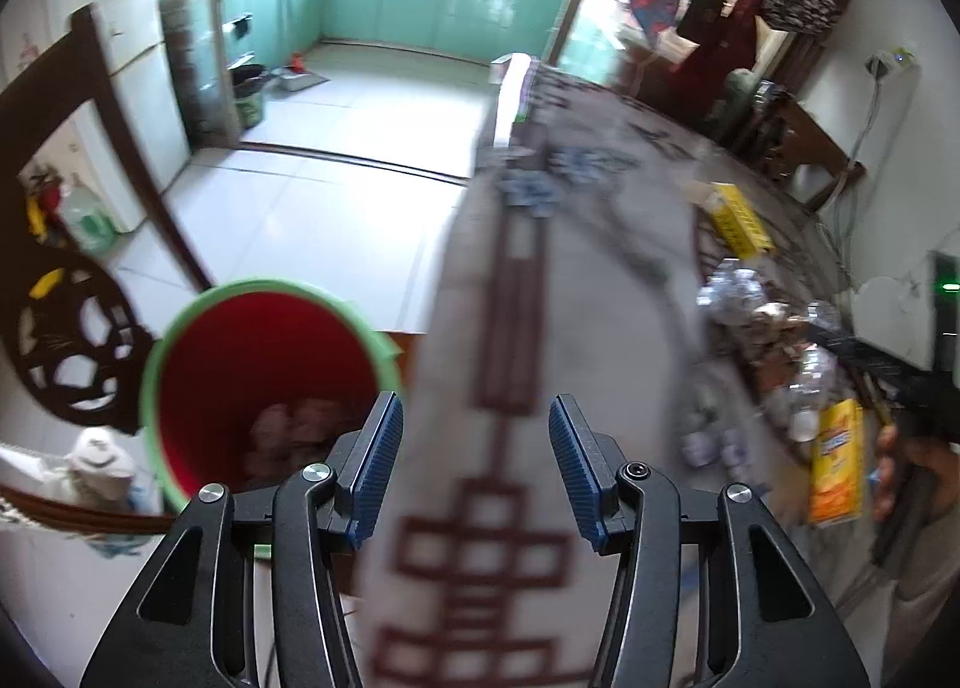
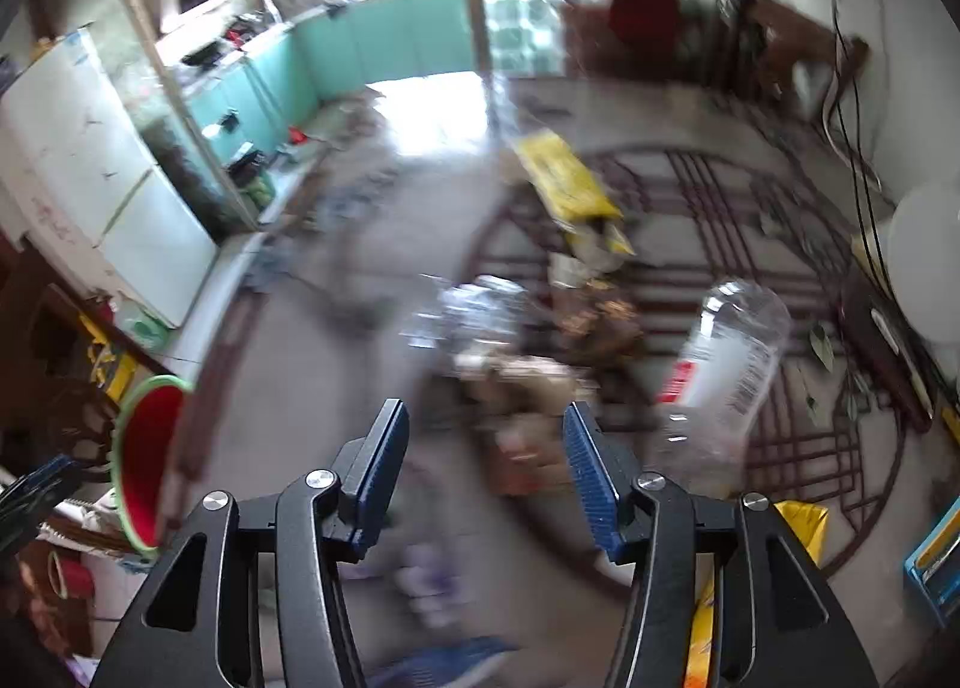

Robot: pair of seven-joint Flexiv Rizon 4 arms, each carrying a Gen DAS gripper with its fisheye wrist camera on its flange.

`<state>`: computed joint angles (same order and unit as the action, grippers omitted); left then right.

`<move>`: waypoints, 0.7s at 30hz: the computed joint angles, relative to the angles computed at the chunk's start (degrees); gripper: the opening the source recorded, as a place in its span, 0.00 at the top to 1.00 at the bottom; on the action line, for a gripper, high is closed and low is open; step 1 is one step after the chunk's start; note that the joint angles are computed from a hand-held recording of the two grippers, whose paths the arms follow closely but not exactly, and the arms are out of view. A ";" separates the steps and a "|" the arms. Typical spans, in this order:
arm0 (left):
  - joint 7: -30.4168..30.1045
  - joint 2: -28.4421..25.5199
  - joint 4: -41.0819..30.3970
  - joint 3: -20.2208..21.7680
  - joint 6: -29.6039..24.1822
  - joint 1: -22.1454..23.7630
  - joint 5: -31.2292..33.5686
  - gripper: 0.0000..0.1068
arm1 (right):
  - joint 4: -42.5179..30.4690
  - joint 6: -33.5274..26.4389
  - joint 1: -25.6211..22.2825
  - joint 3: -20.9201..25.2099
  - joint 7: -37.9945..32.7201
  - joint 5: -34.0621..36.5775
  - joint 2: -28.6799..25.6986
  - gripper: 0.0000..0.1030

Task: Collect trash
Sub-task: 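Grasp the crumpled foil ball with the left tool while the right tool grasps crumpled brown paper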

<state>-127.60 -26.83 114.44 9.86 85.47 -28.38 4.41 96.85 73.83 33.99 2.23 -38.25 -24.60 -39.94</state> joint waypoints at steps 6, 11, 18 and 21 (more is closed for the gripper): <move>1.07 -5.15 -11.34 -0.78 -3.18 -3.15 0.86 0.47 | -6.71 -4.11 -7.50 9.02 -12.81 7.13 -5.96 0.63; 3.25 -10.77 -21.78 -3.28 -6.68 -3.30 -0.26 0.42 | -1.30 3.22 -8.21 8.62 -17.06 10.40 -3.03 0.83; 7.17 -23.64 -41.63 -6.76 -17.83 -2.41 -3.68 0.41 | 8.36 11.98 -4.09 1.15 -11.87 10.00 4.41 0.83; 7.43 -29.19 -50.56 -6.93 -23.97 -2.83 -4.44 0.41 | 10.68 13.63 -4.21 0.26 -10.68 9.24 6.44 0.83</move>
<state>-120.17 -56.02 63.88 2.93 61.50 -31.21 -0.03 107.53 87.46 29.78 2.49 -48.93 -15.36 -33.50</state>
